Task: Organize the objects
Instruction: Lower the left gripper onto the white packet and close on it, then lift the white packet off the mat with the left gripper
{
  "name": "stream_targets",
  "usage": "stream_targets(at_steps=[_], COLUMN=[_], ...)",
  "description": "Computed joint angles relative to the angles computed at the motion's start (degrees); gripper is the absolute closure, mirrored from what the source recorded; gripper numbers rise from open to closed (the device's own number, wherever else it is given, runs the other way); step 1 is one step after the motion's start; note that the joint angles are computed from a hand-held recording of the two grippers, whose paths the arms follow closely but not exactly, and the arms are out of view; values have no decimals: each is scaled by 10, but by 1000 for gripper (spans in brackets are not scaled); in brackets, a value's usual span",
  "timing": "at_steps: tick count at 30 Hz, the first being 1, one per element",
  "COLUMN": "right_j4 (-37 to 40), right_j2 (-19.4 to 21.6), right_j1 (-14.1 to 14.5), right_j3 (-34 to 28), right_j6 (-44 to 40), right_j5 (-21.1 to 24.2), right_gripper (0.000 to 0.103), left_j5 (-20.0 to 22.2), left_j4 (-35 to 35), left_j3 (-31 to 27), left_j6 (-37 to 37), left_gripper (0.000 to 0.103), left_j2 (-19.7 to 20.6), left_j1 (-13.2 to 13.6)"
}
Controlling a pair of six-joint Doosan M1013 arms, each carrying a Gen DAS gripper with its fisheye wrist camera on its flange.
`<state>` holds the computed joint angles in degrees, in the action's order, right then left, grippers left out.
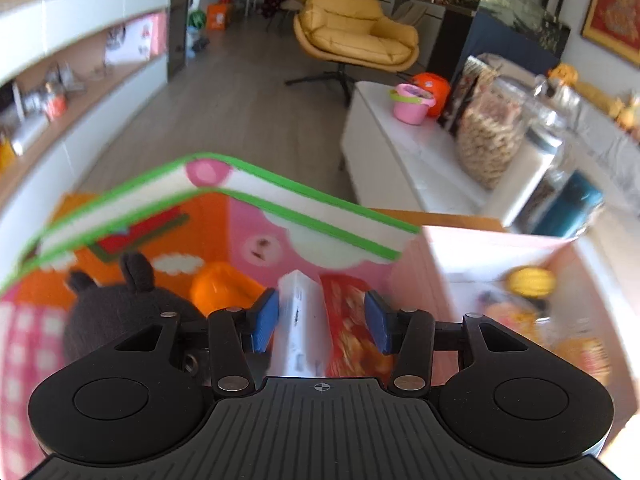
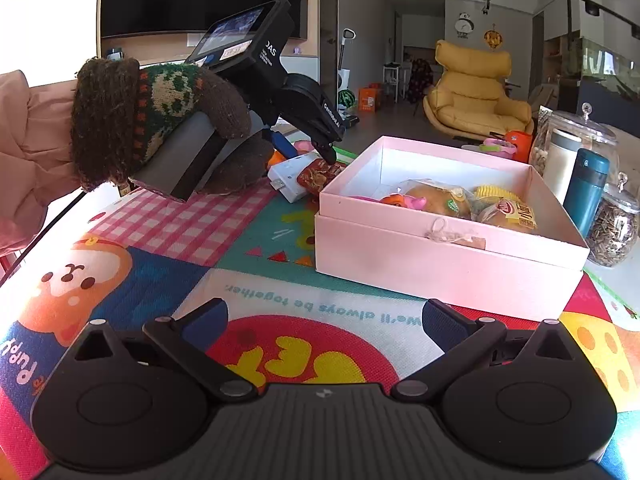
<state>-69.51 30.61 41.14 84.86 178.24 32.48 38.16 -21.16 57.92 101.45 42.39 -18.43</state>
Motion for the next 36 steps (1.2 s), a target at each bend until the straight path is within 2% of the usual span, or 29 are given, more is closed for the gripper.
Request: stream_targets(at_steps=[1, 2, 3, 5, 8, 9, 11, 13, 15, 19, 23, 27, 29, 34, 36], right_j4=[1, 2, 2, 3, 4, 4, 5, 4, 0, 5, 7, 14, 21, 8, 34], right_j2=[0, 0, 0, 0, 0, 0, 0, 0, -1, -1, -1, -2, -2, -4, -9], right_j1=[0, 0, 0, 0, 0, 0, 0, 0, 0, -1, -3, -6, -6, 0, -1], right_j3=[0, 0, 0, -1, -1, 0, 0, 0, 1, 0, 1, 2, 1, 2, 7], right_j6=[-1, -2, -4, -5, -4, -4, -4, -3, 0, -3, 3, 7, 1, 14, -15], right_j5=[0, 0, 1, 1, 2, 2, 1, 1, 1, -1, -5, -9, -8, 19, 10], right_gripper=[0, 0, 0, 0, 0, 0, 0, 0, 0, 0, 0, 0, 0, 0, 0], left_j5=[4, 8, 16, 9, -23, -22, 6, 14, 18, 33, 7, 2, -14, -3, -13], left_j4=[-41, -72, -87, -82, -43, -29, 4, 29, -15, -44, -26, -56, -75, -109, -108], left_j3=[4, 9, 10, 15, 19, 14, -7, -14, -13, -9, 49, 124, 165, 242, 271], left_j6=[37, 70, 89, 99, 75, 59, 11, -17, -8, -4, 42, 111, 139, 205, 222], left_gripper=[54, 60, 66, 67, 67, 68, 68, 62, 61, 70, 72, 73, 73, 73, 73], left_j2=[-3, -7, -7, -9, -9, -5, 9, 17, 21, 18, -19, -67, -92, -147, -165], left_j1=[2, 3, 3, -2, -10, -11, -11, -12, -5, 0, -3, 6, 11, 23, 22])
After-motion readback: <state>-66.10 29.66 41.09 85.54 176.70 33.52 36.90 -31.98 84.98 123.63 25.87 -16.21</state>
